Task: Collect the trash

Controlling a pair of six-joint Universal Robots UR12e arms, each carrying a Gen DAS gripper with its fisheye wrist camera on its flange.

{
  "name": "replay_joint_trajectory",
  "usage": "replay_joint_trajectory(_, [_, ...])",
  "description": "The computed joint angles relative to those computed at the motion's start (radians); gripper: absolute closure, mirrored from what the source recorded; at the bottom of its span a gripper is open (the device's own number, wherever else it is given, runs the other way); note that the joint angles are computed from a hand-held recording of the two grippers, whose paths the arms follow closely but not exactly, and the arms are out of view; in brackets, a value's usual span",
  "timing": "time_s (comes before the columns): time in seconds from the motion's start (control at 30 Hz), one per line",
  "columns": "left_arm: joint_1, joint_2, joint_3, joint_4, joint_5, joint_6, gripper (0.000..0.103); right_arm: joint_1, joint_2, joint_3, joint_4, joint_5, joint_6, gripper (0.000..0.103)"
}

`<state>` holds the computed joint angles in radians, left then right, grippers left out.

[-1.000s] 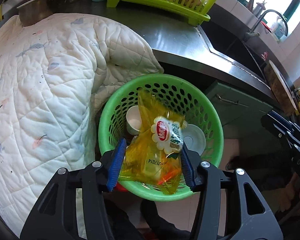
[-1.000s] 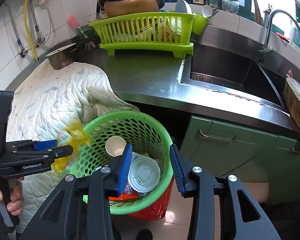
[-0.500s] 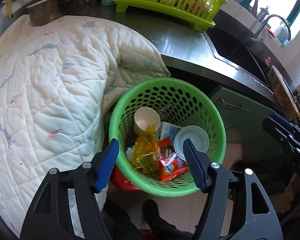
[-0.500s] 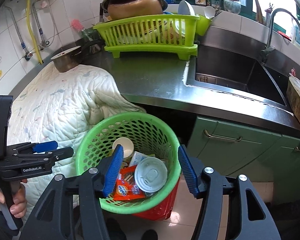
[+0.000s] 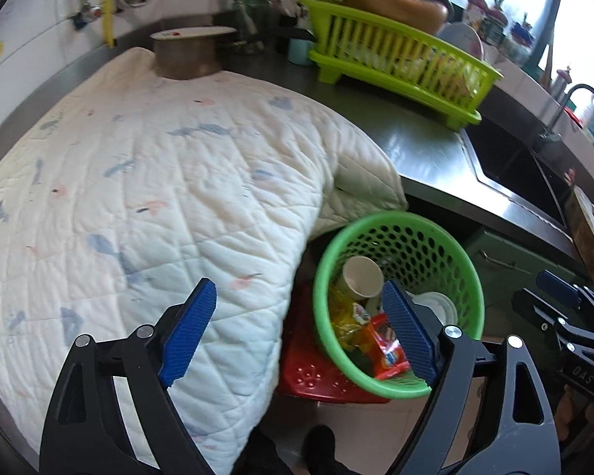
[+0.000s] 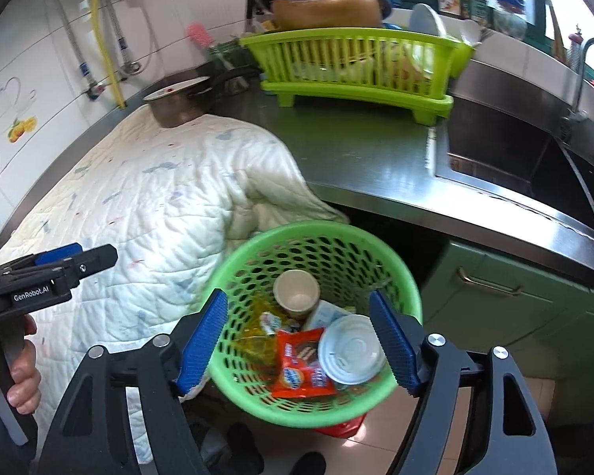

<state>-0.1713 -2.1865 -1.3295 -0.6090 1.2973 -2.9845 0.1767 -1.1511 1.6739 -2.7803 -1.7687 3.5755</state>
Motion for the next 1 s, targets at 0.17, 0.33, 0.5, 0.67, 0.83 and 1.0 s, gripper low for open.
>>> replay_joint_trajectory(0.17, [0.013,0.019,-0.029,0.072,0.056,-0.024,0.011,0.009,0.020,-0.037,0.010,0.033,-0.032,0.028])
replay_joint_trajectory(0.33, [0.029,0.035,-0.053,0.120,0.085,-0.056,0.009,0.020,0.040,-0.079,0.025,0.062,-0.069,0.023])
replay_joint_trajectory(0.5, [0.043,0.050,-0.074,0.160,0.120,-0.072,0.008,0.033,0.057,-0.122,0.048,0.065,-0.124,0.022])
replay_joint_trajectory(0.67, [0.058,0.066,-0.100,0.199,0.151,-0.065,0.008,0.041,0.069,-0.151,0.039,0.071,-0.142,0.019])
replay_joint_trajectory(0.83, [0.071,0.082,-0.118,0.236,0.183,-0.079,0.006,0.050,0.082,-0.177,0.026,0.069,-0.143,0.018])
replay_joint_trajectory(1.0, [0.082,0.096,-0.135,0.259,0.200,-0.107,0.005,0.059,0.087,-0.187,0.012,0.068,-0.140,0.017])
